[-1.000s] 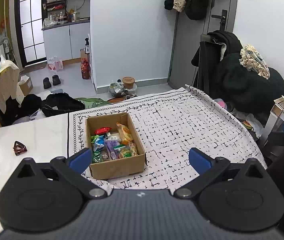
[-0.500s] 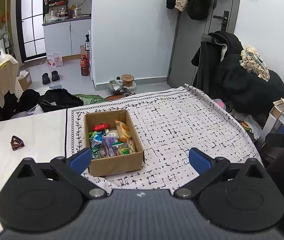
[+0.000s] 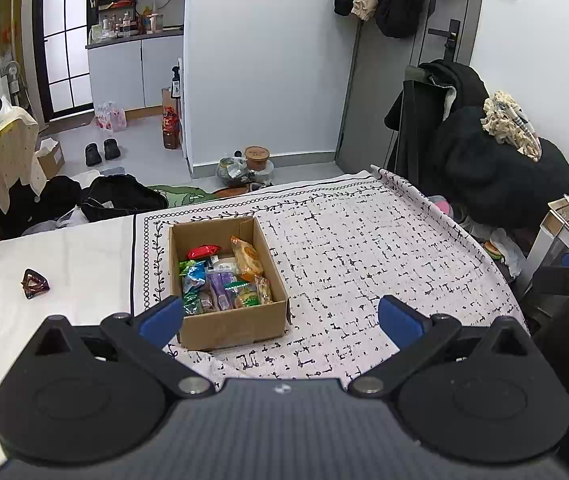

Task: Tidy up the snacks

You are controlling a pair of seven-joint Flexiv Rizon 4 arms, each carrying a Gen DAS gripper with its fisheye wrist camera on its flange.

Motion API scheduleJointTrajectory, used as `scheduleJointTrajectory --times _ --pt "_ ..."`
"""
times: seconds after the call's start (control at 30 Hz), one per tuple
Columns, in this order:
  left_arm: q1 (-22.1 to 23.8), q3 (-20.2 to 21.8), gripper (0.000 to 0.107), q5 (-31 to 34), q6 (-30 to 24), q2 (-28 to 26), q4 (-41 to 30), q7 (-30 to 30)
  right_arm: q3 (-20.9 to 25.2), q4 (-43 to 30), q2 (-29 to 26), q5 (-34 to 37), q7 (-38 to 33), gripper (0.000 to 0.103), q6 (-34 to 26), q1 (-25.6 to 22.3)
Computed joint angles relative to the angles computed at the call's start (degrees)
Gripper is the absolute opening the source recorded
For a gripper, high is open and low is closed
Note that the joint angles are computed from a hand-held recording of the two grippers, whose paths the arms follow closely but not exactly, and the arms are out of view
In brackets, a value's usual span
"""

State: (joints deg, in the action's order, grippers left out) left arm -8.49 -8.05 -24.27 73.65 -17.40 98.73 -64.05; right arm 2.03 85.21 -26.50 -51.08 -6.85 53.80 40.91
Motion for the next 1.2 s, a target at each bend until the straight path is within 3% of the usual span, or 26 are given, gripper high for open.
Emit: scheduleJointTrajectory --times 1.2 --pt "0.06 -0.07 0.103 -1.48 -0.53 -0.28 0.00 0.27 0.39 -2.06 -0.76 2.37 -2.23 0.103 -2.80 0.68"
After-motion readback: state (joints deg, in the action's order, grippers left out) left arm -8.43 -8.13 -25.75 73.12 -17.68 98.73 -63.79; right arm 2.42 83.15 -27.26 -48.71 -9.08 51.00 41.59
